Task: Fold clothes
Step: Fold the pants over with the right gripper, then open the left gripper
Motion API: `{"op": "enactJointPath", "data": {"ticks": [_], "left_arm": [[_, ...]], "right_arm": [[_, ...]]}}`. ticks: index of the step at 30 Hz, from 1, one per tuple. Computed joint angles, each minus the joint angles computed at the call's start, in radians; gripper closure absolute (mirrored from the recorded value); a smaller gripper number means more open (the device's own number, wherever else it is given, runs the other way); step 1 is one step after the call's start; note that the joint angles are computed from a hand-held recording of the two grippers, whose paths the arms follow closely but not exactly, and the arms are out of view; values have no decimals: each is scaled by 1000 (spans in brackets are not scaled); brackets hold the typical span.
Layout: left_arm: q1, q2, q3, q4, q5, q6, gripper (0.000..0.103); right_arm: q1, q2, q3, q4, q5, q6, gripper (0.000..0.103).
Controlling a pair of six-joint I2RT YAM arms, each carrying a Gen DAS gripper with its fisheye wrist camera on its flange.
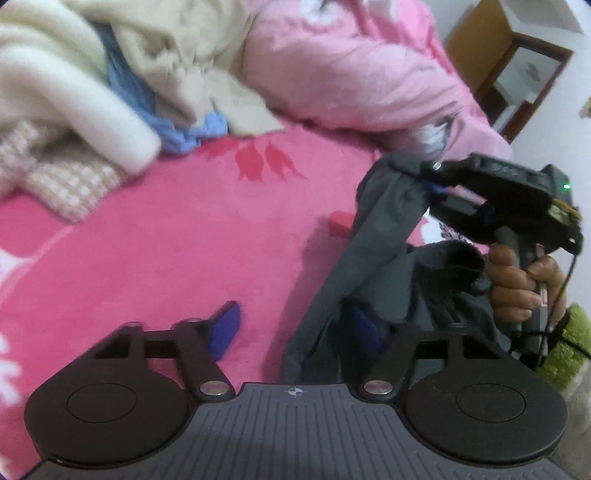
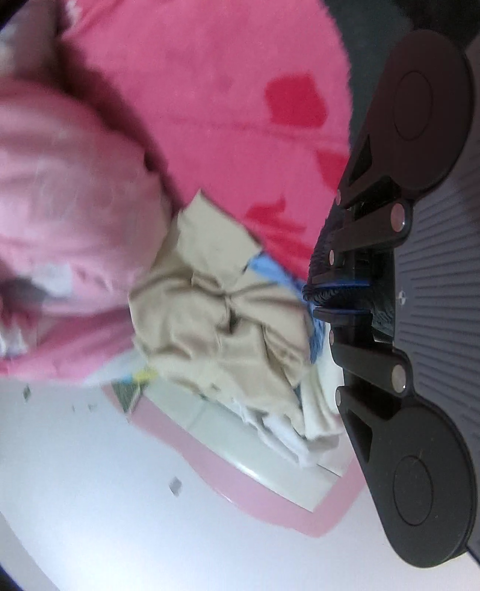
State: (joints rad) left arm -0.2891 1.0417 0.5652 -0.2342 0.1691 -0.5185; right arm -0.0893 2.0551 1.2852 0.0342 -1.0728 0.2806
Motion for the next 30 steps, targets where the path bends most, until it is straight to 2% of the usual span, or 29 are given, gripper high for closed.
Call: {"op": "enactJointPath", "data": {"ticks": [1, 2, 4, 6, 7, 8, 11, 14, 17, 21, 25, 27, 30], "left_arm": [[15, 31, 8, 6, 32, -12, 90], [29, 46, 8, 12, 62, -29, 99], [23, 25, -13, 37, 40, -65, 103], [7, -14, -30, 43, -16, -91, 103], [4, -19, -27, 34, -42, -100, 103], [2, -23, -24, 24, -67, -109, 103], [14, 17, -11, -5, -110, -123, 103], [2, 1, -31, 2, -125, -139, 103], [-34, -23, -21, -36, -179, -131, 103], [-11, -39, -28, -50, -154, -122, 103], [-5, -53, -17, -81, -140, -94, 101], [-29, -70, -7, -109, -167, -77, 96], [-82, -107, 6, -149, -242, -54, 82]], "right_arm": [[4, 4, 5, 11, -2, 1, 92], [8, 8, 10, 21, -4, 1, 92], [22, 26, 32, 35, 5, -4, 92], [42, 47, 60, 54, 20, -9, 93], [53, 62, 80, 65, 28, -11, 98], [65, 78, 105, 67, 41, -15, 98], [113, 139, 197, 33, 127, -59, 103], [168, 211, 306, -77, 258, -130, 103], [209, 238, 395, -232, 388, -213, 102], [145, 75, 317, -297, 401, -287, 101], [-28, -183, 234, -449, 404, -422, 100], [-119, -286, 201, -538, 426, -526, 100], [-246, -367, 188, -673, 438, -675, 99]]}}
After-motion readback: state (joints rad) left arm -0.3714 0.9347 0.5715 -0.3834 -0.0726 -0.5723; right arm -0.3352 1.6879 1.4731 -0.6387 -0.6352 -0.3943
